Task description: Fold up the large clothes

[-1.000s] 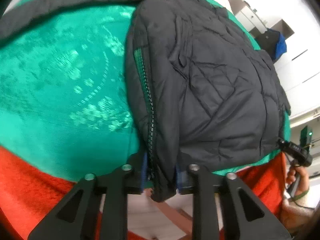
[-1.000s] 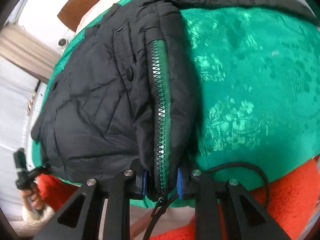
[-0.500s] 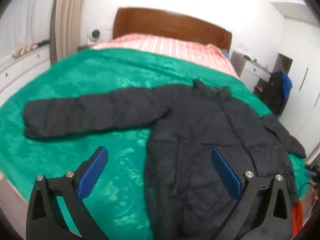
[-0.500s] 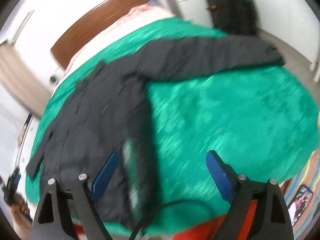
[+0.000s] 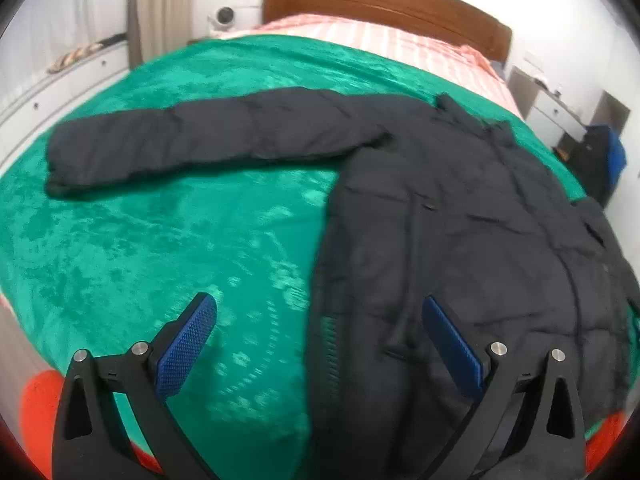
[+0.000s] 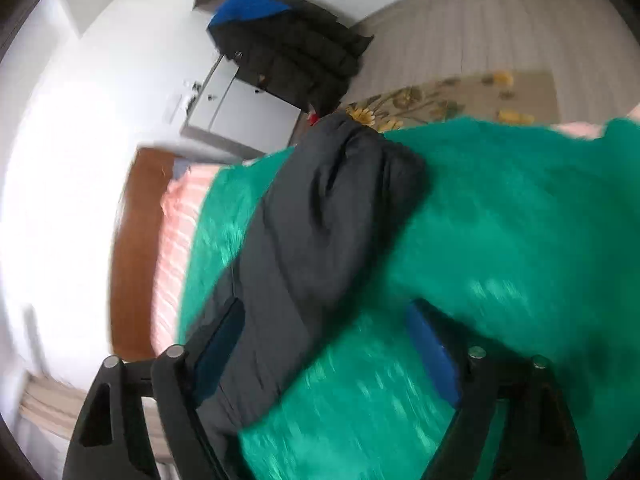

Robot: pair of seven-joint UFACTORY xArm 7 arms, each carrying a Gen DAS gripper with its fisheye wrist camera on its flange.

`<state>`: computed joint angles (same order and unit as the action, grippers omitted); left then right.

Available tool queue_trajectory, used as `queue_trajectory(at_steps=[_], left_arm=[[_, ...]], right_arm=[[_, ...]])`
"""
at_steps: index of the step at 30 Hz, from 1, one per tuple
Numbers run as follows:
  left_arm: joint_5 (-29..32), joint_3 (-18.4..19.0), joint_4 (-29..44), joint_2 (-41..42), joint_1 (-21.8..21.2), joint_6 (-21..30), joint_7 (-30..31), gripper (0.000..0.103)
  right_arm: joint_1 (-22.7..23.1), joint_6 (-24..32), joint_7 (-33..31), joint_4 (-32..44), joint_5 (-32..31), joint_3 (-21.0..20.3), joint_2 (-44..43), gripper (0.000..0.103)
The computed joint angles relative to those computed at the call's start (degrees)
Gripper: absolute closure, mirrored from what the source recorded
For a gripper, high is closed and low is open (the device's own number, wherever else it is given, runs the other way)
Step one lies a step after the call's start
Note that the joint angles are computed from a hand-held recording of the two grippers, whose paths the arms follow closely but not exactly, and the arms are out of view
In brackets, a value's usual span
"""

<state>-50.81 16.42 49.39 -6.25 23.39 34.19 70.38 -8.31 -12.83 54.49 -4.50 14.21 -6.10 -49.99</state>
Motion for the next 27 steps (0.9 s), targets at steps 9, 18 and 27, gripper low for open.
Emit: queue_trajectory(at_steps=[9,18,27], left_arm=[[-11.1,-0.1,2.4,4.2,1.7,-6.4,7.2,0.001],[-12.6,-2.1,5.9,8.5,5.8,-2.7,6.9,0.001],[-11.7,-3.5,6.7,10.5,7.3,-4.6,7.2,0.001]], right_arm=[[-10.1,29.1,11.0,29.8,-39.6,14.4,7.6,0.092],[10.7,42.0,6.7,82.2,-59.1,23.8,41.3,0.092],[18.4,51.4,6.3,125.9,-73.3,50.4,92.6,0.015]])
